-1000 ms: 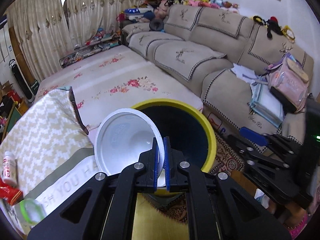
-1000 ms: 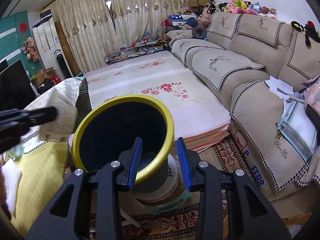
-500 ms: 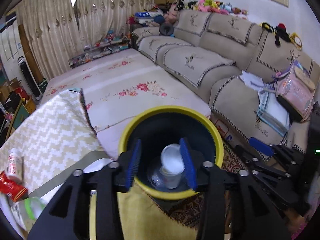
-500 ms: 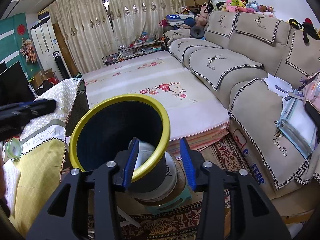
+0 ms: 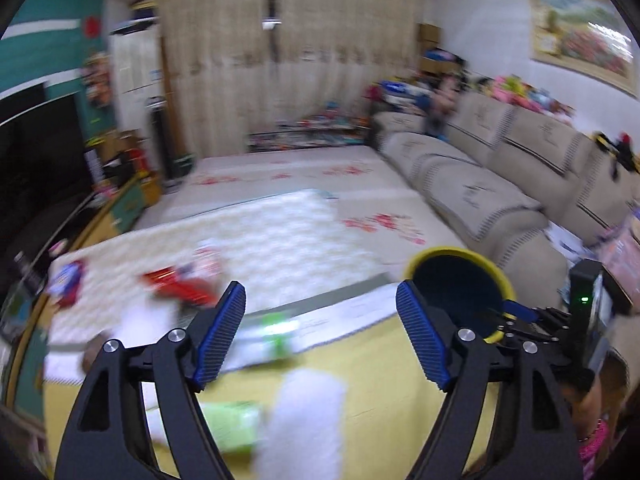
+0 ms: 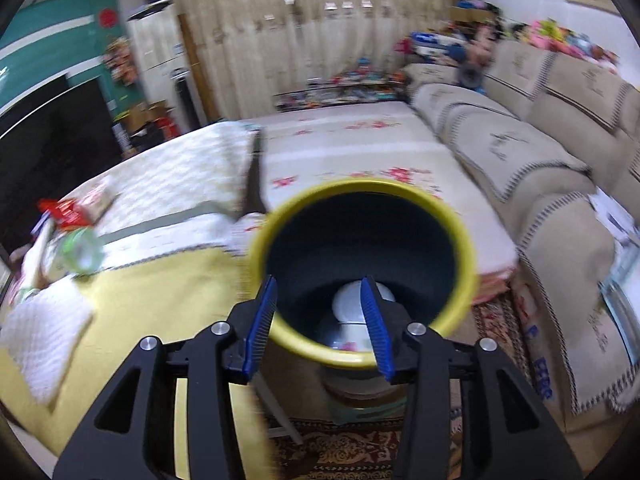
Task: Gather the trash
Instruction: 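Move the right gripper back to the table toward the green-capped jar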
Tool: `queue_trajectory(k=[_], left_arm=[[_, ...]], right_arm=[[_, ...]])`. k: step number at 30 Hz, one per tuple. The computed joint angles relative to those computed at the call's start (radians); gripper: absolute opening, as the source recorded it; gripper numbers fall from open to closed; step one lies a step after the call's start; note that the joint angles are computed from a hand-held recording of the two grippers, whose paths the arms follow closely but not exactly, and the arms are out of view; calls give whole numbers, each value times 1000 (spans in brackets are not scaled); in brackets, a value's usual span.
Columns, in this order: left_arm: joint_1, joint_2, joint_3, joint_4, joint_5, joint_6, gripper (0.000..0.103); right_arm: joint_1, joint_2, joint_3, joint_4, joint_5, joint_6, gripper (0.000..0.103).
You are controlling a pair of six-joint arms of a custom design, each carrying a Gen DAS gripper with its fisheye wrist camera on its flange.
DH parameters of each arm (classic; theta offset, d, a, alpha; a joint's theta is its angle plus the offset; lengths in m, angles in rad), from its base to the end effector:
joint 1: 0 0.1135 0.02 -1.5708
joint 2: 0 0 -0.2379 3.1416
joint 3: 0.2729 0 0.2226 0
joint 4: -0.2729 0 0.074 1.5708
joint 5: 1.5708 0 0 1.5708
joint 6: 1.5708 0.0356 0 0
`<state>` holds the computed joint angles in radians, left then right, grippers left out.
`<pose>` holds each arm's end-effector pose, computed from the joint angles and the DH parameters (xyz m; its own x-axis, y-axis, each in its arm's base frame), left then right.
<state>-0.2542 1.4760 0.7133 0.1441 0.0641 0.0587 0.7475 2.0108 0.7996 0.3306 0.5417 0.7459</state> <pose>0.2735 -0.0734 0.1821 -0.5426 0.2015 -0.8155 0.3339 0.9426 0.0107 0.2468 0.2037 0.0686 -0.6473 0.1929 -0.7375 0.1328 0.9812 0.1401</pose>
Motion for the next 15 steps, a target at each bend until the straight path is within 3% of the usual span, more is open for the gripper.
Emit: queue_trajectory(k=[5,12,15], left_arm=[[273,-79,-124,26,130,47,81],[494,-49,-181,78,269,111,81],[563,-41,-190,94,315,128,81]], right_arm=[[77,89,219,-78,-40,-69,47],[137,267,608,-261,-107,-143,47],[144,343,778,-344,-144,-148,58]])
